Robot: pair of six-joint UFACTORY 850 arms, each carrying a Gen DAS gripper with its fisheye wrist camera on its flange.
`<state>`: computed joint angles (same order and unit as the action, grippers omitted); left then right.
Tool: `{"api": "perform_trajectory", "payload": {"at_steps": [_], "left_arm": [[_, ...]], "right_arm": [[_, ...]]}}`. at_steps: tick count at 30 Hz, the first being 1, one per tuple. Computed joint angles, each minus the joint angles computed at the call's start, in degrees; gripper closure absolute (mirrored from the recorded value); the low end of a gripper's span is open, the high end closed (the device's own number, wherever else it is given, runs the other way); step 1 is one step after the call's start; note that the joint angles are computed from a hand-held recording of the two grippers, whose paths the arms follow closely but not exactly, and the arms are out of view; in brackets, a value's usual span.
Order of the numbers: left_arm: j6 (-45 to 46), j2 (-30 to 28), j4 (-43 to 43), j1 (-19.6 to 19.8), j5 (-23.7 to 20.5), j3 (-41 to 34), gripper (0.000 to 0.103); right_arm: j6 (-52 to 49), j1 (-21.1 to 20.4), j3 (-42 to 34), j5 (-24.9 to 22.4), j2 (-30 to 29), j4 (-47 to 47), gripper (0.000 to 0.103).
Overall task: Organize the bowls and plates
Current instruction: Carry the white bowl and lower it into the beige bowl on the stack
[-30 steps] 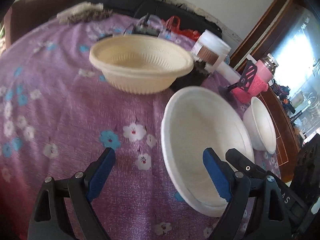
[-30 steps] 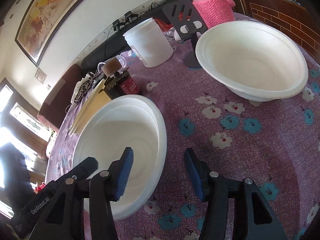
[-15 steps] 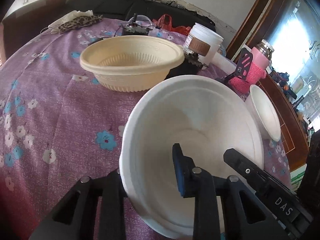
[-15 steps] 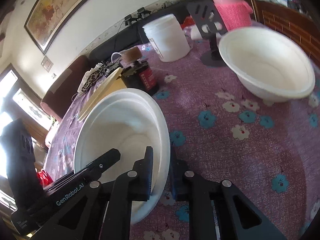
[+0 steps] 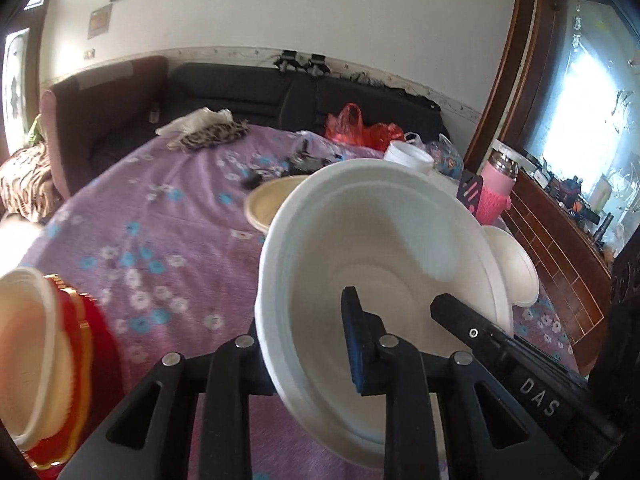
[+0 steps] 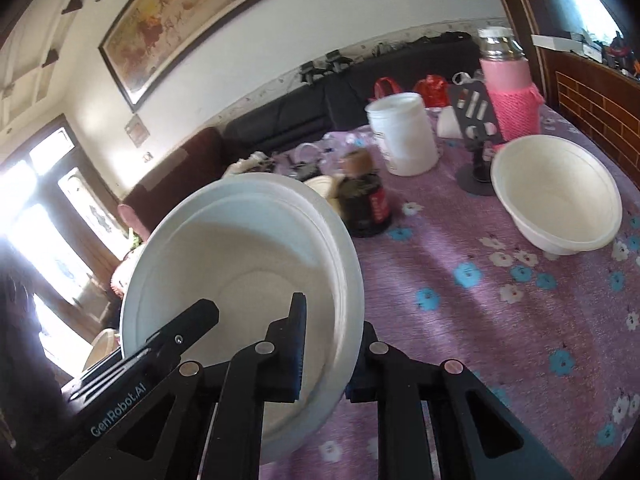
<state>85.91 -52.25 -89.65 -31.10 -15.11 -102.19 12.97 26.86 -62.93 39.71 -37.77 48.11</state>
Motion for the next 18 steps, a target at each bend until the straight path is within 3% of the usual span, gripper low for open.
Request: {"api": "perform_trajectory", "payload": {"at_steps": [4,8,18], "left_arm": [[7.2,4.9,-8.9,2.9,-1.1,6.5,0.08],[12.0,8.9,-15.9,6.2,-1.3,12.0,0.08],[14.9,11.6,-23.9,13.5,-0.8,15.8,0.08]], "right_arm": [[-1.8,2.7,-2.1,-0.2,0.4,-0.5,0.087],[-10.0,5.5,-7.4,-2.3,-1.2,3.1,0.087],[-29.8,9.1,-25.9,-11.1,-10.3,13.2,0.087]]}}
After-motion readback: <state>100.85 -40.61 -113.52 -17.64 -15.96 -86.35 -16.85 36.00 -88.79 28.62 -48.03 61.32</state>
